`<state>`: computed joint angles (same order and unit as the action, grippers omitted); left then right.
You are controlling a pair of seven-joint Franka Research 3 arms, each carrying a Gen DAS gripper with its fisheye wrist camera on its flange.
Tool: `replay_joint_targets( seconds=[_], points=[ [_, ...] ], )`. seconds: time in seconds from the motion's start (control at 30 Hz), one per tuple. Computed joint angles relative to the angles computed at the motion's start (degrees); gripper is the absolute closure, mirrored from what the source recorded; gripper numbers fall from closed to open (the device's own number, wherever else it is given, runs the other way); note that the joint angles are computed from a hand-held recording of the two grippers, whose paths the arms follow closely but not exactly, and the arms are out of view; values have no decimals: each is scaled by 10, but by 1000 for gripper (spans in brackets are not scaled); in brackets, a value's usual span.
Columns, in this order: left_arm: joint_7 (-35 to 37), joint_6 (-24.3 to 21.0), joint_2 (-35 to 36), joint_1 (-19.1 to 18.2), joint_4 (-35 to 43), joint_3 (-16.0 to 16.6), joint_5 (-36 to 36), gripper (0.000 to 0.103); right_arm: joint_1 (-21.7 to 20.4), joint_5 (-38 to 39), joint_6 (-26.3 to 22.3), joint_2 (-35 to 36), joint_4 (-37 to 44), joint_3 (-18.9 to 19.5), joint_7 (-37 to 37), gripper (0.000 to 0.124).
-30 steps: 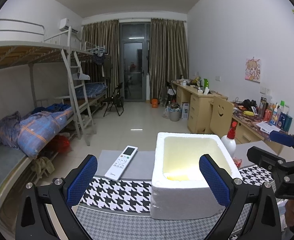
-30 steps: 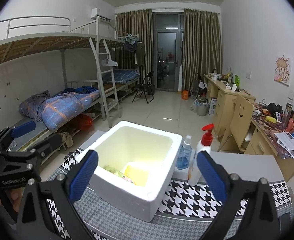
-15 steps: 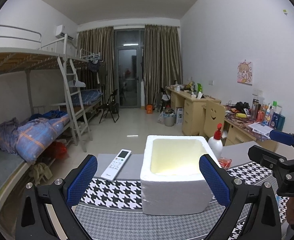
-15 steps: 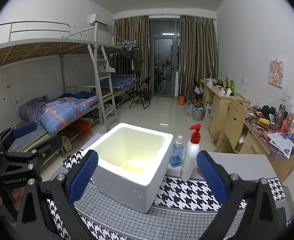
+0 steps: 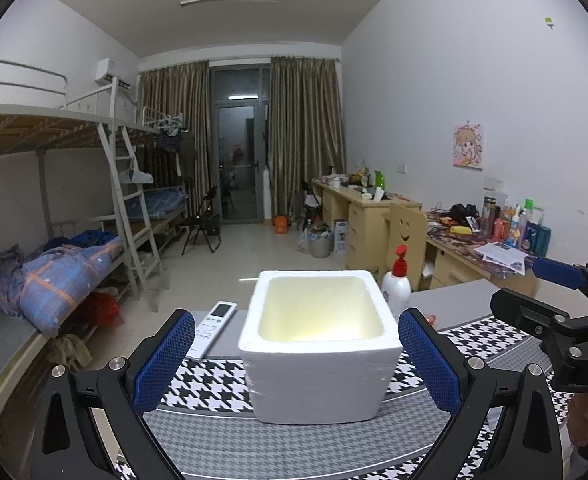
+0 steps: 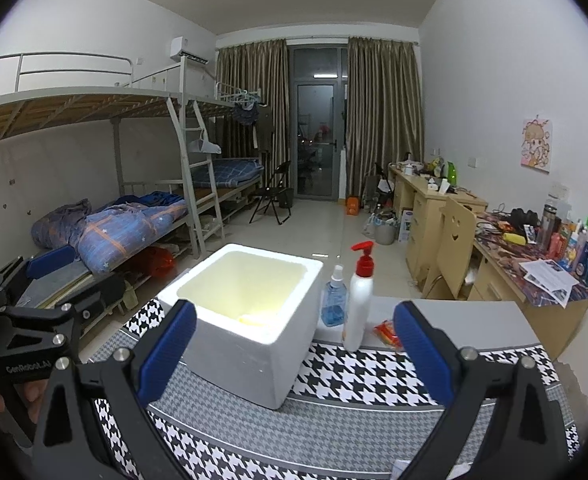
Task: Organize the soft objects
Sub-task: 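Move both tools back toward the blue-and-white face mask on the table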
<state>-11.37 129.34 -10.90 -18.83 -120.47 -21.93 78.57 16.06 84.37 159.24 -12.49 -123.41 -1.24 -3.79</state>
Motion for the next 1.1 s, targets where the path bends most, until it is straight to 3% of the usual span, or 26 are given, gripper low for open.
replay_joint_targets(
  seconds=[0.53, 1.1],
  points=[
    [-19, -1, 29, -25, 24, -7, 30, 1, -20, 26, -19, -28, -28, -19, -30, 23],
    [-39, 26, 49, -48, 29, -2, 57, 1, -41, 39, -19, -51, -58, -34, -46, 23]
  ],
)
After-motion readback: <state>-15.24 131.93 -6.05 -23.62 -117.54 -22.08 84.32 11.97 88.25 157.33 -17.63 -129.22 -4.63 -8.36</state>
